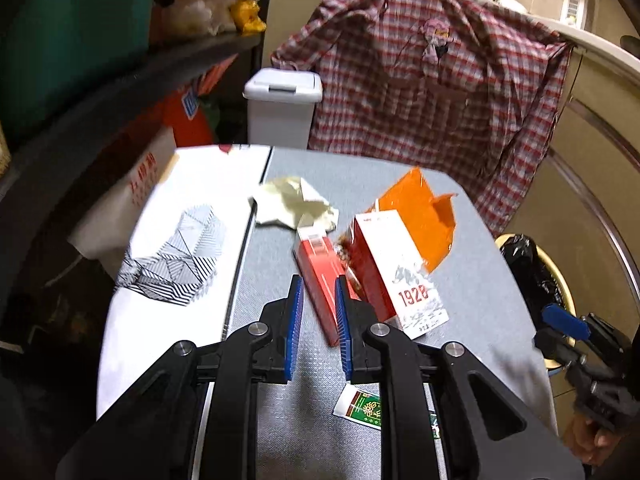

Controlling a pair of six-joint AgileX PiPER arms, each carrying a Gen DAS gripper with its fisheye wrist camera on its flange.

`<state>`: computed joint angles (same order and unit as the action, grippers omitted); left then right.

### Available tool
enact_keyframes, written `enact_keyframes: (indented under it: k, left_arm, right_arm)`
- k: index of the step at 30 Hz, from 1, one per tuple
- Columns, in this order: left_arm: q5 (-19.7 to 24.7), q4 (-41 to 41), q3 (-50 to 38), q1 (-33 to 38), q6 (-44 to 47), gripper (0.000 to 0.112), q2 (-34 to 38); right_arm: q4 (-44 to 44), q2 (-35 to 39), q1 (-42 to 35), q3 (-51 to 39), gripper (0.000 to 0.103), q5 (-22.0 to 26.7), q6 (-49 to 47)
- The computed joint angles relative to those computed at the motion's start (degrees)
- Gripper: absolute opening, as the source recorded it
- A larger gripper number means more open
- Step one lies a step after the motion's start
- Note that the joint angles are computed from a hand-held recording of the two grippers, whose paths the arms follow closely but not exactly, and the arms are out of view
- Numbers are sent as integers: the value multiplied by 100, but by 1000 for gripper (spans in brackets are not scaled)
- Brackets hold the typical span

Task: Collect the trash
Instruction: 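Move the left gripper to the red box while the right gripper reaches the white tissue, then close the left gripper on the red box while the right gripper grasps the tissue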

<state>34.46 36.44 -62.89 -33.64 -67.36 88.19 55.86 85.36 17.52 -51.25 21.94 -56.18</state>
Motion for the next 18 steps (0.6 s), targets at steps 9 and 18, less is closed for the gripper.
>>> enact_keyframes:
  k: [9,18]
  left_arm:
    - [-279,-223,-191,121,-12,47,607]
    - [-473,-809,-455,251,282,49,1141]
  right_arm:
    - [-877,798,416,-324,51,52,739]
    - [-1394,963,519,-364,51,57,1148]
